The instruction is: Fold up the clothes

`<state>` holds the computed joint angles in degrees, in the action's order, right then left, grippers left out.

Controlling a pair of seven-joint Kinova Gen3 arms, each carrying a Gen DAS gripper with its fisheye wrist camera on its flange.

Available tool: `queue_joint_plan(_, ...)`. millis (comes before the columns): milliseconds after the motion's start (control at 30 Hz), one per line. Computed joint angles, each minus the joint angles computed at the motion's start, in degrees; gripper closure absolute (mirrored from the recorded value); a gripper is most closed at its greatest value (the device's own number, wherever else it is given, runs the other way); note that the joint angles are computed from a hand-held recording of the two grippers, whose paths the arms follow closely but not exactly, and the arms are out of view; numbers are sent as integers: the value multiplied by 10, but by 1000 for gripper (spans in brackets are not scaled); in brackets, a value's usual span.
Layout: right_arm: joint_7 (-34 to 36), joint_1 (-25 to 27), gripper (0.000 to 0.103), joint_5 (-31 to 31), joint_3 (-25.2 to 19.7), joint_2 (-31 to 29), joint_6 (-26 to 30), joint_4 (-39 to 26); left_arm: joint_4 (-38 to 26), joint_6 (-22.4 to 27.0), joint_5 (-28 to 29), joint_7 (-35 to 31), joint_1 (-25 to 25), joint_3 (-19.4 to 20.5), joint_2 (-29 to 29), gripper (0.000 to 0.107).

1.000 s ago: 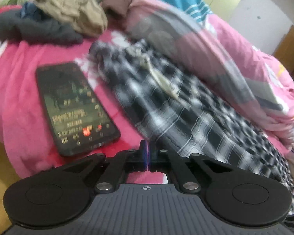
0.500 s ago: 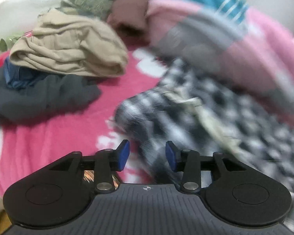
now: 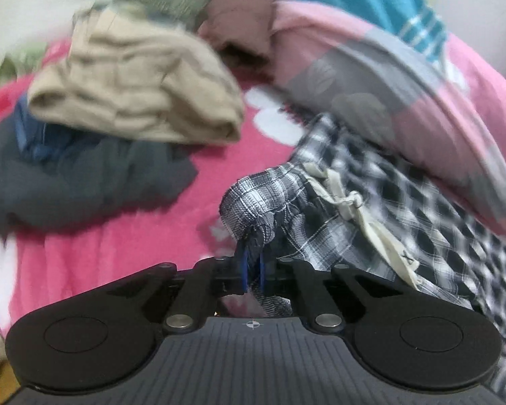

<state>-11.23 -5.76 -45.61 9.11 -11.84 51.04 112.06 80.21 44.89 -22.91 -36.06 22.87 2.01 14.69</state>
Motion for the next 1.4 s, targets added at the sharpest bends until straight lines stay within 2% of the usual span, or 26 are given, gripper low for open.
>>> queue_joint_plan(67, -18, 9, 103, -7, 2, 17, 21, -10, -4, 5, 12, -5, 8, -15, 5, 103)
queue_joint_plan(267, -67, 37, 103, -25, -3, 63, 74, -30, -34, 45, -16, -1, 14, -6, 31, 103)
queue_joint_plan(367, -104, 68, 102, -53, -8, 93, 107, -34, -50, 74, -58, 24, -7, 41, 44, 100)
queue_joint_plan(433, -116, 91, 98, -72, -8, 99, 136, -39, -54, 93, -96, 44, -14, 71, 47, 94)
queue_joint_plan(467, -119, 102, 95, -78, -8, 97, 146, -38, -53, 99, -120, 63, -3, 70, 47, 91)
queue_joint_plan(533, -118, 121, 80, -80, -4, 88, 165, -38, -54, 118, -166, 100, 44, 41, 48, 80)
queue_joint_plan(667, -90, 167, 79, -106, 38, 74, 219, -54, -62, 166, -259, 137, 150, -18, 50, 74)
queue_joint_plan(700, -91, 186, 79, -110, 46, 71, 222, -63, -67, 180, -283, 140, 177, -30, 53, 71)
queue_joint_plan(767, -100, 191, 79, -115, 91, 67, 220, -84, -69, 196, -329, 151, 230, -56, 58, 66)
queue_joint_plan(800, -114, 193, 79, -110, 117, 65, 216, -95, -63, 198, -353, 163, 252, -69, 62, 65)
queue_joint_plan(867, -147, 192, 79, -95, 170, 63, 201, -120, -67, 211, -375, 164, 265, -67, 70, 64)
queue_joint_plan(967, -193, 195, 78, -58, 230, 42, 137, -130, -98, 261, -383, 149, 231, -21, 89, 64)
queue_joint_plan(1033, -199, 238, 76, -27, 222, 34, 91, -131, -124, 293, -374, 145, 226, -26, 103, 64)
queue_joint_plan(1100, -189, 291, 75, 2, 193, 34, 44, -131, -144, 335, -383, 153, 237, -40, 120, 64)
queue_joint_plan(1233, -113, 388, 74, 28, 95, 49, -49, -118, -168, 388, -392, 168, 251, -56, 131, 64)
queue_joint_plan(1300, -109, 394, 71, 53, 74, 62, -92, -119, -168, 390, -384, 179, 254, -50, 120, 64)
queue_joint_plan(1333, -122, 389, 70, 52, 80, 77, -103, -124, -166, 385, -381, 177, 259, -42, 114, 64)
queue_joint_plan(1400, -126, 360, 70, 30, 121, 105, -97, -139, -161, 369, -374, 174, 269, -28, 104, 64)
